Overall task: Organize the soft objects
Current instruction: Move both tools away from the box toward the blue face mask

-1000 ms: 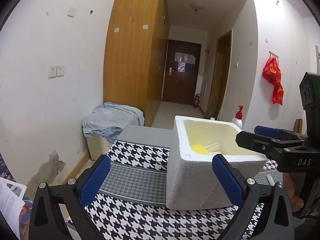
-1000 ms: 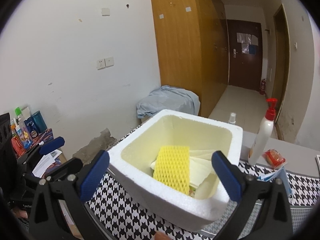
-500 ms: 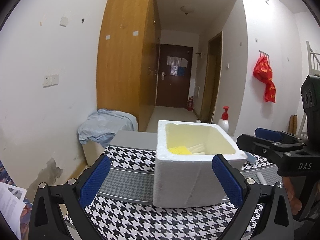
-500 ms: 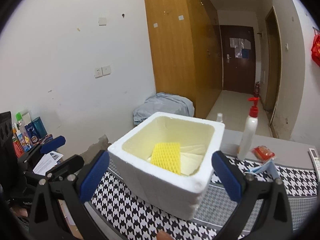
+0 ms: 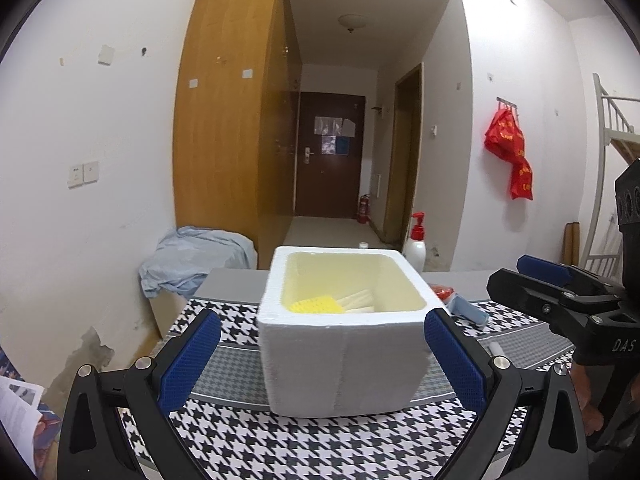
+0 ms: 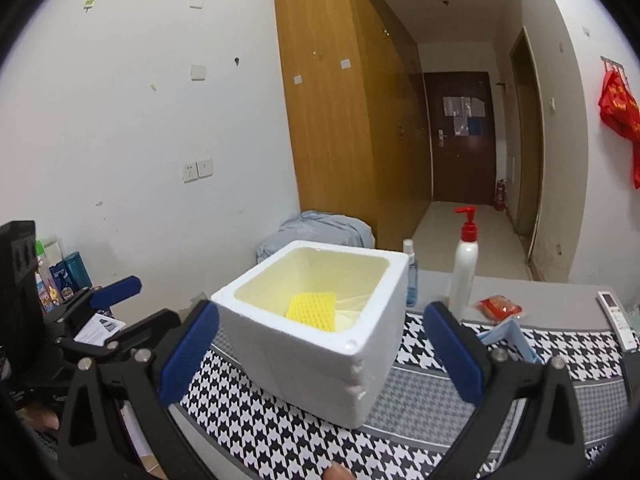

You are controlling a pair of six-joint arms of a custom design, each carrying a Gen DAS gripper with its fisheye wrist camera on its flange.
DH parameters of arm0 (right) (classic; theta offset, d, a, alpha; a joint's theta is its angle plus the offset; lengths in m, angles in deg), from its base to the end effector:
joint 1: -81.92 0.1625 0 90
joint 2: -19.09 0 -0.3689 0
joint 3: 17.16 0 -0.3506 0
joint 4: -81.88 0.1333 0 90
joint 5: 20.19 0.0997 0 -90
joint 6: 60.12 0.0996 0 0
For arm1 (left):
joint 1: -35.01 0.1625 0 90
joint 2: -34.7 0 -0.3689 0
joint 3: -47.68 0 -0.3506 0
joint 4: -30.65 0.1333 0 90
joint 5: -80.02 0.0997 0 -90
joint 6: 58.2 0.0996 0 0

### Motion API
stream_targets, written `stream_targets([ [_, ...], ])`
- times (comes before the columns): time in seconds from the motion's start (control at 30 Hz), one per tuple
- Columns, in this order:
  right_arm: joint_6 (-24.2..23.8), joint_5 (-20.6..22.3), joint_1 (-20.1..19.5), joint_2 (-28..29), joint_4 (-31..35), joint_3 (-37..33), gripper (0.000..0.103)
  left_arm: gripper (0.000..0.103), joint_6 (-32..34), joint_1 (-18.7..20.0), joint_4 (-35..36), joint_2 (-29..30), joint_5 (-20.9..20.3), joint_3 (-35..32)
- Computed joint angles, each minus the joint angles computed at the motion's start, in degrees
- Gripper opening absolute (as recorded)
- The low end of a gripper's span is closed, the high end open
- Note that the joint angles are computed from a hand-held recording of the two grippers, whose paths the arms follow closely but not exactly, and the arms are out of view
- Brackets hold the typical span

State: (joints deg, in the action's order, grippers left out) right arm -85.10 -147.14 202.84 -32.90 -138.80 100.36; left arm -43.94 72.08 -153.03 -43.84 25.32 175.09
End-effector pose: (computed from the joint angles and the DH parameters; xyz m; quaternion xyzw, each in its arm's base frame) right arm 0.3130 -0.3796 0.1911 0.2239 -0.7860 0.5238 0.2402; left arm -0.2296 -0.4126 0.2726 0.3912 0.7978 -0.4355 0.1442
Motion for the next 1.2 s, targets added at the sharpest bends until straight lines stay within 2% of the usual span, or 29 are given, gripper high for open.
stream_targets([
  [0.13, -0.34, -1.15, 0.20, -0.79, -1.78, 1.74, 0.103, 0.102, -0.19, -0.84, 0.07, 0.11, -1.04, 0.83],
  [0.3, -1.53, -3.06, 0.31, -0.58, -7.27, 4.33, 0.103, 0.102, -0.64, -1.66, 1.36, 0.76, -2.92, 1.22],
  [0.43, 0.78, -1.75, -0.77, -3.06, -8.33, 7.82, 0.103, 0.102, -0.28, -2.17, 0.38, 1.97, -4.55, 1.25],
  [0.6, 1.31, -3.67, -1.59, -4.62, -11.64, 10.83, 0.103, 0.102, 0.51, -1.95, 0.96, 3.72, -8.30, 0.68],
  [0.73, 1.34, -5.21, -1.65, -5.29, -13.18, 12.09, 0.103, 0.102, 0.35, -2.49, -0.15, 5.35, -8.50, 0.61],
  [1.0, 3.74, -5.41, -2.87, -8.11, -14.56, 15.51, 0.103, 0.102, -0.76, -2.64, 0.63, 6.91, -11.04, -0.18],
  [1.2, 2.73, -7.27, -3.20, -8.14, -17.16, 16.49, 0.103, 0.102, -0.54, -3.16, 1.06, 8.46, -11.81, -0.63],
])
